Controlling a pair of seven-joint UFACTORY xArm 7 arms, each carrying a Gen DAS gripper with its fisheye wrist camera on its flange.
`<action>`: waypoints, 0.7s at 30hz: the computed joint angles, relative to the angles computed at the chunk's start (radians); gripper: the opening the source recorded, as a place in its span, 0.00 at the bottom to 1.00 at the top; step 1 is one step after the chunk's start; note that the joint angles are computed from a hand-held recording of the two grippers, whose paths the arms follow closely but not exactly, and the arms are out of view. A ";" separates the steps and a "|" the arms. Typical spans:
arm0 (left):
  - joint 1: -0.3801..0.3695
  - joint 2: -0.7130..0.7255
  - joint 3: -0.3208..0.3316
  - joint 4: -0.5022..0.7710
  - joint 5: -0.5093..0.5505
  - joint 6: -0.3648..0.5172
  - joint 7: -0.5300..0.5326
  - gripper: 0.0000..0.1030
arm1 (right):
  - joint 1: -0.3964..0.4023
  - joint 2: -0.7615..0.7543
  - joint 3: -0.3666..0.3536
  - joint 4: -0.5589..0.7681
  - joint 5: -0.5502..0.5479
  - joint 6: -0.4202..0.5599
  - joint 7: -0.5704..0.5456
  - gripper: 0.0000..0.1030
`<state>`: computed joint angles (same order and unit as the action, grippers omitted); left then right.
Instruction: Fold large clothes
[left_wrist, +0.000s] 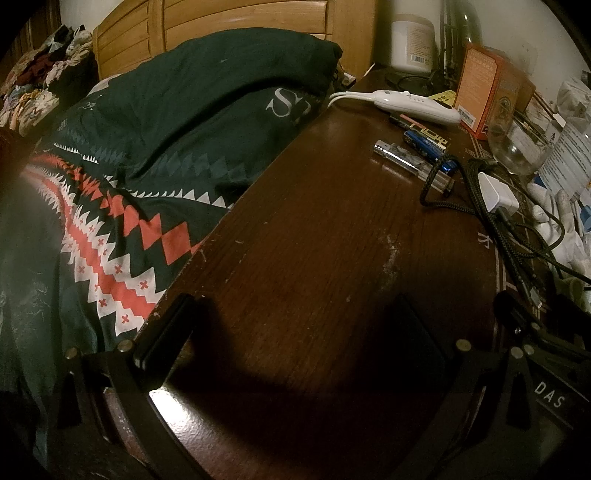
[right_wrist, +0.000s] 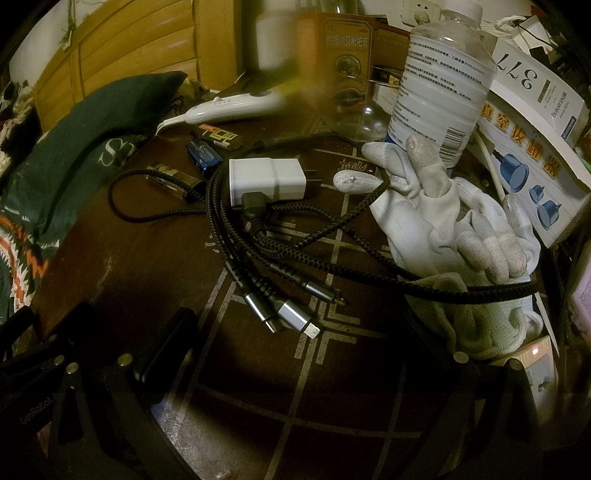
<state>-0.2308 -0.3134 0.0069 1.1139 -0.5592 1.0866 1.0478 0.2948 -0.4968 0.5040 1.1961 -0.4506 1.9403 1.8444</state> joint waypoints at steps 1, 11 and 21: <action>0.000 0.000 0.000 0.000 0.000 0.000 0.000 1.00 | 0.000 0.000 0.000 0.000 0.000 0.000 0.000 1.00; 0.001 0.001 0.001 0.001 -0.004 0.002 0.006 1.00 | 0.002 0.000 -0.001 0.000 0.000 0.001 0.001 1.00; 0.002 0.002 0.002 0.002 -0.009 0.005 0.012 1.00 | 0.002 0.001 -0.001 0.000 0.000 0.000 0.001 1.00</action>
<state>-0.2290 -0.3110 0.0088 1.1161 -0.5679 1.0917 1.0599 0.2970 -0.4958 0.5027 1.1961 -0.4510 1.9405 1.8456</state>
